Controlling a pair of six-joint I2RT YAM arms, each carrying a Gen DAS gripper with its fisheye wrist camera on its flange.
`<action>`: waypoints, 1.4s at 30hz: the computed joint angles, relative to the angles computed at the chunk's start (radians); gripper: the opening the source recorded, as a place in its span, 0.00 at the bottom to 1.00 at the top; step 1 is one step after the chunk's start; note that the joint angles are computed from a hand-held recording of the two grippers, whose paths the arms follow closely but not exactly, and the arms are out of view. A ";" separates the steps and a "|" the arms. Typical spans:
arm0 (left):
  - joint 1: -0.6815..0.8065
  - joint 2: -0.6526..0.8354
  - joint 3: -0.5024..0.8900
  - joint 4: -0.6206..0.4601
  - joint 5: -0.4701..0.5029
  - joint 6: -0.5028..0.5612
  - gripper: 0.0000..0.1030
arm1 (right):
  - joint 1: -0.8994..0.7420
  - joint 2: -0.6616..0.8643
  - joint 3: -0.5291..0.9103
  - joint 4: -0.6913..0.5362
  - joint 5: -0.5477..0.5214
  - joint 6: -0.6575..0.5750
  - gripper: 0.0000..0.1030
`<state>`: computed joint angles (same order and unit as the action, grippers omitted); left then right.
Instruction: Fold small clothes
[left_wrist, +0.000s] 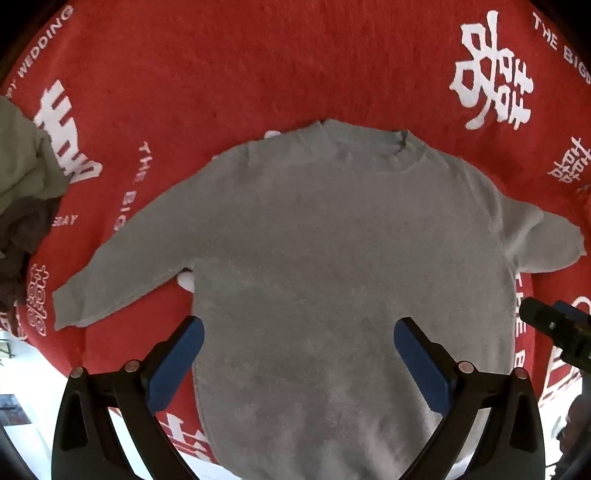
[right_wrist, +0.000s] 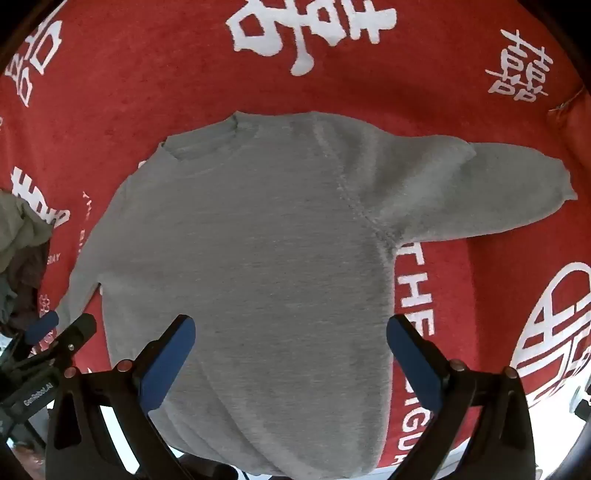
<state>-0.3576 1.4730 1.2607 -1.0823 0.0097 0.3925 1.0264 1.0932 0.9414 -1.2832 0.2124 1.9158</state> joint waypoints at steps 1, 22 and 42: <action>0.007 -0.005 -0.001 -0.005 0.007 -0.007 1.00 | -0.004 0.004 0.001 -0.004 -0.004 -0.006 1.00; 0.109 0.153 0.032 -0.061 -0.014 0.006 1.00 | 0.003 0.235 0.131 -0.021 0.000 -0.104 1.00; 0.078 0.155 0.036 -0.088 -0.077 -0.001 1.00 | -0.017 0.175 0.093 -0.019 -0.024 -0.077 1.00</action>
<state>-0.2791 1.6284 1.2967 -1.1705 -0.0674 0.3911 1.0092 1.2681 1.0348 -1.3020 0.1884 1.8388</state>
